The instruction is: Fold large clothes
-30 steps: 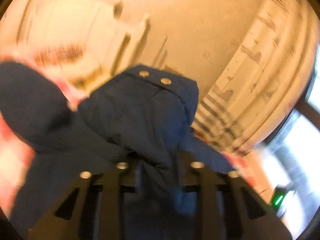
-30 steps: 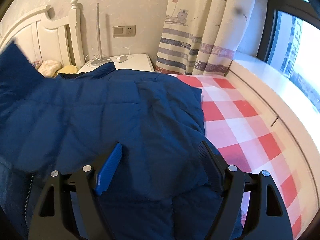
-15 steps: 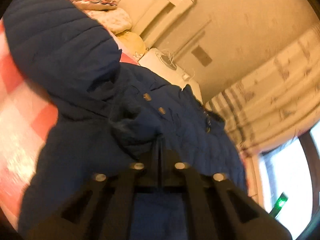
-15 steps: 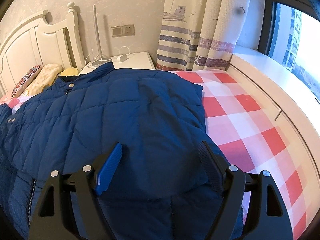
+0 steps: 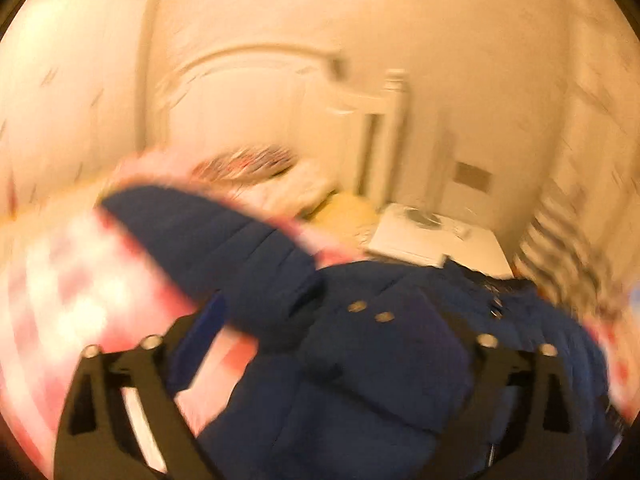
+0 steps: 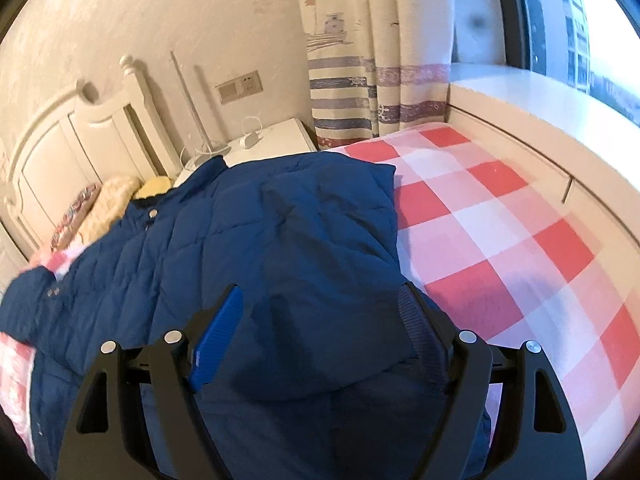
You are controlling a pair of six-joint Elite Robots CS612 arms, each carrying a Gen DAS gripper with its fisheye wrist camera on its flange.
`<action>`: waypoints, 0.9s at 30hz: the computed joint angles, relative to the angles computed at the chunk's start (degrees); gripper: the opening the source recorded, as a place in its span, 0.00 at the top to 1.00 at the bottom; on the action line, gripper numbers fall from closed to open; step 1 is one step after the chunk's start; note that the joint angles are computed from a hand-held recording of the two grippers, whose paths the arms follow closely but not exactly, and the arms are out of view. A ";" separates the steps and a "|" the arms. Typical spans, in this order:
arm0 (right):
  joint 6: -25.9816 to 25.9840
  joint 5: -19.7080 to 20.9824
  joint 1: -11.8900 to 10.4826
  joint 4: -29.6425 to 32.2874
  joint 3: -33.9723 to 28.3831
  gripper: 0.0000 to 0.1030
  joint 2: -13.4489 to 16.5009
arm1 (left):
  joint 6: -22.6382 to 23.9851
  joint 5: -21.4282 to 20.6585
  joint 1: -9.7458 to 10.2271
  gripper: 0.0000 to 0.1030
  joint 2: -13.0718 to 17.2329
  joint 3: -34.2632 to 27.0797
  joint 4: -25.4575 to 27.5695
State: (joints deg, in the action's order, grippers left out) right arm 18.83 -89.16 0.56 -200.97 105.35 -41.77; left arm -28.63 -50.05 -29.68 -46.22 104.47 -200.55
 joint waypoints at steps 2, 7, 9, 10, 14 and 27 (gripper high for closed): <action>-0.32 -0.56 0.18 0.08 -0.05 0.26 -0.01 | 4.31 -6.96 0.60 0.02 0.99 -3.55 7.36; 0.90 0.60 -0.31 -1.87 0.50 0.26 0.09 | 3.18 -14.58 2.31 0.07 6.47 -12.37 27.07; 3.35 1.73 -0.97 -5.90 1.46 0.26 0.39 | 3.42 -16.58 2.60 0.04 6.69 -12.47 26.87; 5.37 1.61 -1.32 -9.85 2.18 0.28 0.73 | 3.71 -17.51 2.78 0.02 6.44 -11.50 25.45; 13.43 -3.04 -2.59 -25.25 4.38 0.31 2.35 | 4.30 -18.18 3.12 0.02 6.29 -9.93 23.80; -17.41 -3.93 4.55 3.96 -9.16 0.32 1.40 | 3.91 -17.54 2.84 0.02 6.05 -9.24 23.72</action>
